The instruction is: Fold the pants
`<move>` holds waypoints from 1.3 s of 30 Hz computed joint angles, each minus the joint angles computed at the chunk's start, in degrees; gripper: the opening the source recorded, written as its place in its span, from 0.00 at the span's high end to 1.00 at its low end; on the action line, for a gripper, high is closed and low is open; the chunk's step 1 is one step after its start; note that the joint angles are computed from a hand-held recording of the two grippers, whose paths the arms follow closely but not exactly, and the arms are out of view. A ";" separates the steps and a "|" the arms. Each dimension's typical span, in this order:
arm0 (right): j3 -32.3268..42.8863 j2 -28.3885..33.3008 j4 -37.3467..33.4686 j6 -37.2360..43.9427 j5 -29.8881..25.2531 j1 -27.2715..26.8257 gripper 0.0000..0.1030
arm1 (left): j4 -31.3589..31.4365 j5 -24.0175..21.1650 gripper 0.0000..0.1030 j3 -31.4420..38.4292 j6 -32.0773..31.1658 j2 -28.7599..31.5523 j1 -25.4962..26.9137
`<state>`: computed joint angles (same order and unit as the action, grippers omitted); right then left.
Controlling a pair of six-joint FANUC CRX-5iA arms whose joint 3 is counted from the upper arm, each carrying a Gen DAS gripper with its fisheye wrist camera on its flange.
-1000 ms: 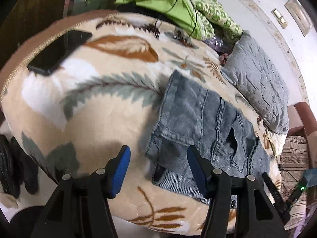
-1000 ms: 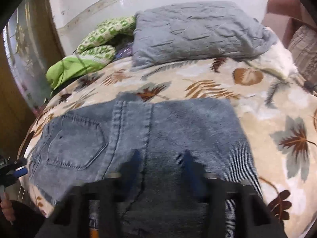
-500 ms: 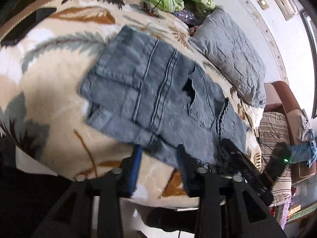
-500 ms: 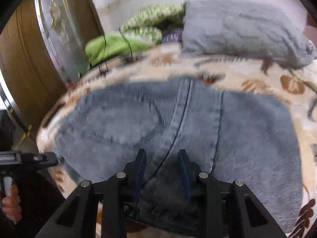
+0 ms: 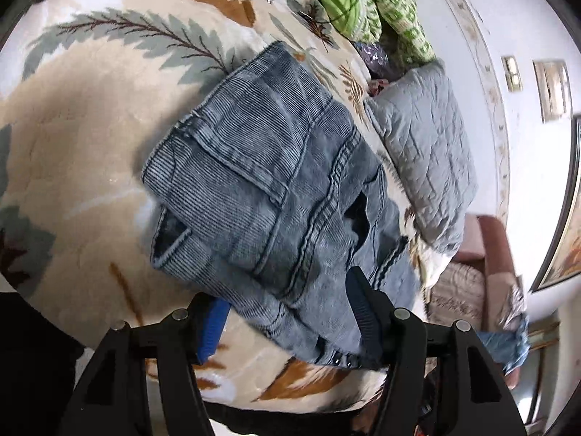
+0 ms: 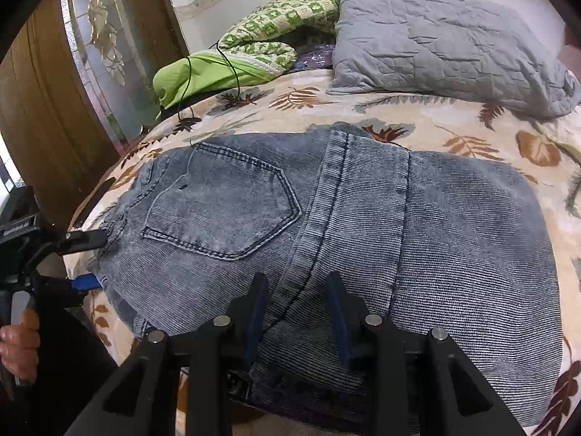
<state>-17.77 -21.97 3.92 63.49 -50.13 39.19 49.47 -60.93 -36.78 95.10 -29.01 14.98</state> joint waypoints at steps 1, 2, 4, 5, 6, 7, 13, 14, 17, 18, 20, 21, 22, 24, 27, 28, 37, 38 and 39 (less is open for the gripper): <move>0.04 -0.02 -0.18 0.05 0.01 -0.08 0.64 | 0.21 0.59 0.41 -0.36 0.48 -0.07 0.07; 0.03 -0.06 -0.25 0.06 0.01 -0.12 0.64 | -0.47 0.78 0.49 -0.14 1.23 -0.06 0.08; -0.12 -0.17 -0.13 -0.03 0.14 -0.05 0.64 | -2.46 0.98 0.62 0.81 2.77 0.50 -0.12; -0.14 -0.18 -0.10 -0.04 0.12 -0.05 0.64 | -2.65 0.74 0.66 0.68 2.97 0.32 0.36; -0.13 -0.17 0.00 -0.14 0.00 -0.01 0.64 | -2.55 1.06 0.69 0.51 3.28 0.40 0.42; -0.16 -0.21 -0.06 -0.08 0.04 -0.02 0.64 | -2.45 1.33 0.73 0.29 3.31 0.28 0.51; 0.91 -0.52 -3.94 1.44 0.06 -2.39 0.64 | -8.14 4.29 0.84 4.02 3.81 0.21 -2.62; 0.67 -0.95 -4.15 0.92 0.67 -2.97 0.64 | -9.96 5.05 0.84 5.60 3.55 0.29 -3.72; -0.76 -3.10 -4.70 -1.77 4.10 -6.10 0.64 | -17.01 5.95 0.85 11.87 3.89 1.74 -7.92; -1.02 -3.87 -5.92 -2.43 5.37 -7.95 0.64 | -19.96 6.30 0.85 14.58 4.32 2.56 -9.92; -2.27 -5.39 -5.23 -6.25 7.49 -10.62 0.64 | -25.25 6.65 0.85 19.70 5.74 4.78 -14.00; -3.44 -6.42 -3.23 -9.69 8.58 -11.76 0.64 | -27.73 6.65 0.85 22.30 6.35 6.13 -16.09; -4.08 -7.12 -2.22 -12.02 9.28 -12.88 0.64 | -31.08 6.62 0.85 25.67 7.11 7.91 -19.00; -4.71 -8.03 -2.20 -14.69 10.28 -15.60 0.64 | -35.72 6.11 0.86 30.62 7.91 10.69 -23.48; -4.40 -8.64 -4.43 -16.63 10.67 -20.46 0.64 | -39.17 5.06 0.86 36.56 6.80 14.61 -29.58; -4.04 -8.85 -6.60 -16.38 10.51 -22.78 0.64 | -41.44 4.40 0.86 39.31 6.85 16.50 -32.44; -2.36 -9.96 -17.63 -13.34 8.75 -38.17 0.65 | -46.11 -0.87 0.86 51.75 1.26 31.14 -47.41; -1.79 -9.77 -19.72 -12.22 7.77 -39.78 0.65 | -45.26 -2.38 0.86 52.65 1.43 32.98 -47.67; -0.83 -9.32 -22.75 -10.37 6.43 -41.87 0.65 | -44.11 -3.08 0.86 52.76 1.69 33.82 -47.40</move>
